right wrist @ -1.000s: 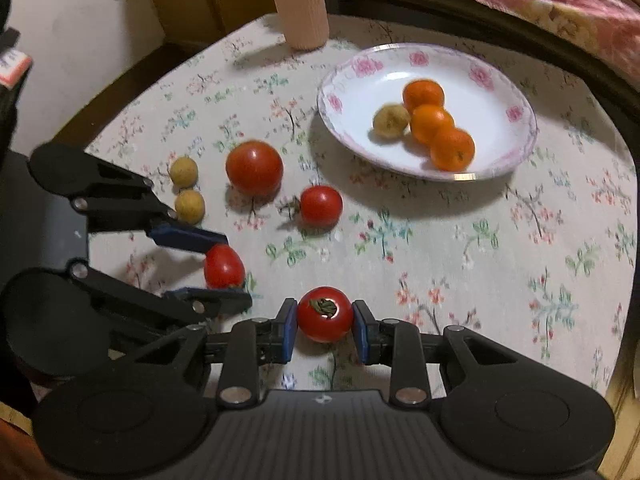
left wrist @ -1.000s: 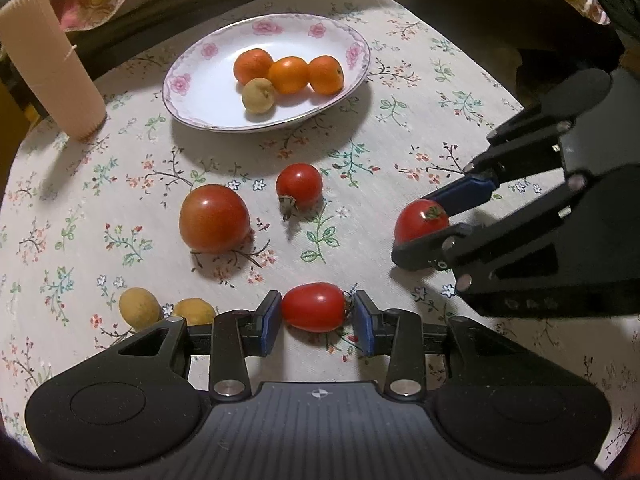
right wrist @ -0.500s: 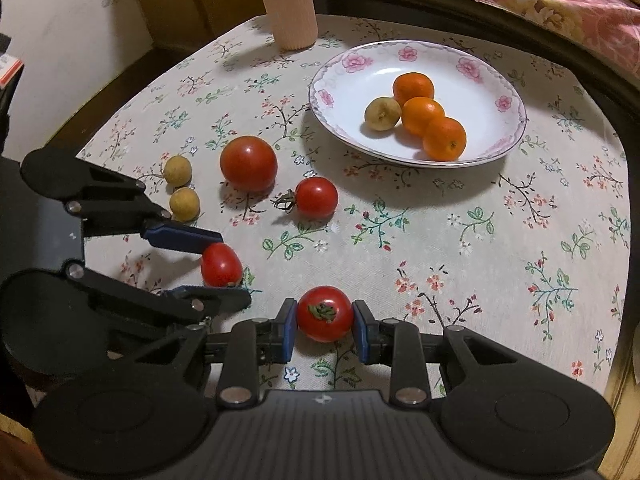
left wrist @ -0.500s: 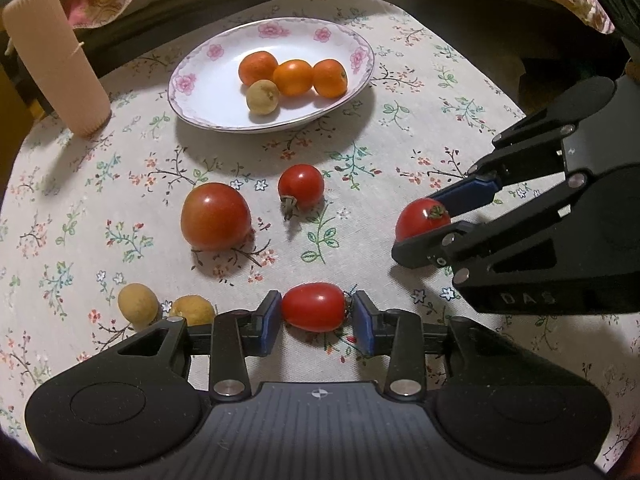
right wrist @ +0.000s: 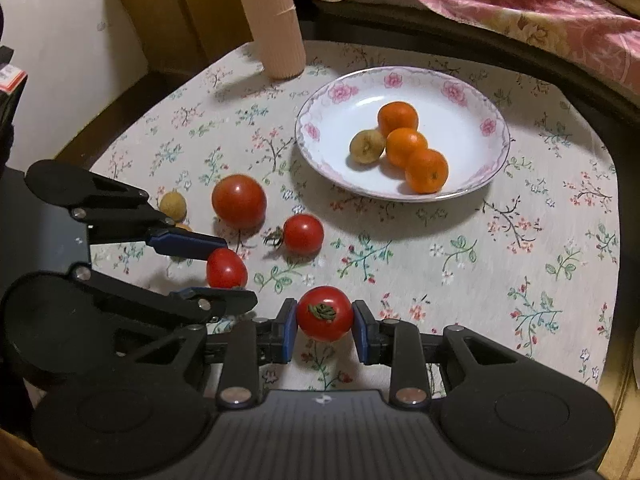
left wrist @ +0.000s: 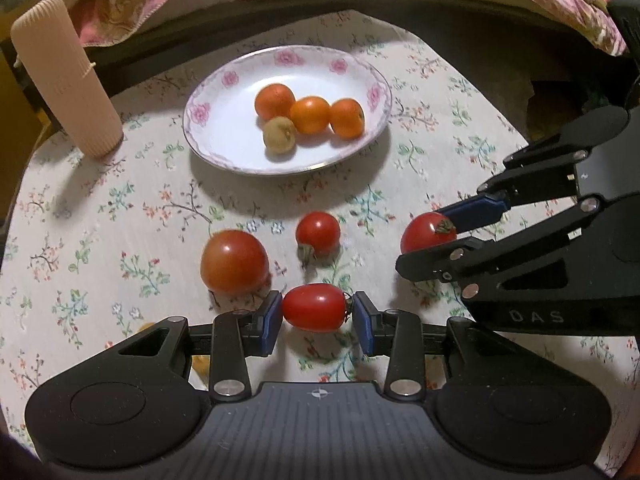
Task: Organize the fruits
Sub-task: 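Carry both held cherry tomatoes over the white plate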
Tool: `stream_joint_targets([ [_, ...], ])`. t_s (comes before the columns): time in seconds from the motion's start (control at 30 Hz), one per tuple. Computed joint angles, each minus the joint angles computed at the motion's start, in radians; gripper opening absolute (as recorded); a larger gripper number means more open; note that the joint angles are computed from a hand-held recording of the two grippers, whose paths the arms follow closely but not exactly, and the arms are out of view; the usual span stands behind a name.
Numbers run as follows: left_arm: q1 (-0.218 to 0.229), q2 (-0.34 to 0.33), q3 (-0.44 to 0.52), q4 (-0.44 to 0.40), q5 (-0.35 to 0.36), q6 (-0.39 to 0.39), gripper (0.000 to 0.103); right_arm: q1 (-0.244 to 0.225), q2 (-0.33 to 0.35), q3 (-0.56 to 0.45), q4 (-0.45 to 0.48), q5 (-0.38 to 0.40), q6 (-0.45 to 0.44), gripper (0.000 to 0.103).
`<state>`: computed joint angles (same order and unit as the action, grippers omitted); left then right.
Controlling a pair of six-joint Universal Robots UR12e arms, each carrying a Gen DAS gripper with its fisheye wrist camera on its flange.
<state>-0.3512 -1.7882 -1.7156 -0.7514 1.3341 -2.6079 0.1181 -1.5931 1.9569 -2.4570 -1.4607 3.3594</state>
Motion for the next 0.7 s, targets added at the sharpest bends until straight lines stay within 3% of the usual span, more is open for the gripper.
stream_joint_targets([
  [0.7,-0.020,-0.064,0.090,0.083,0.026,-0.079,0.045,-0.038,0.022,-0.032,-0.058,-0.026,0.043,0.030],
])
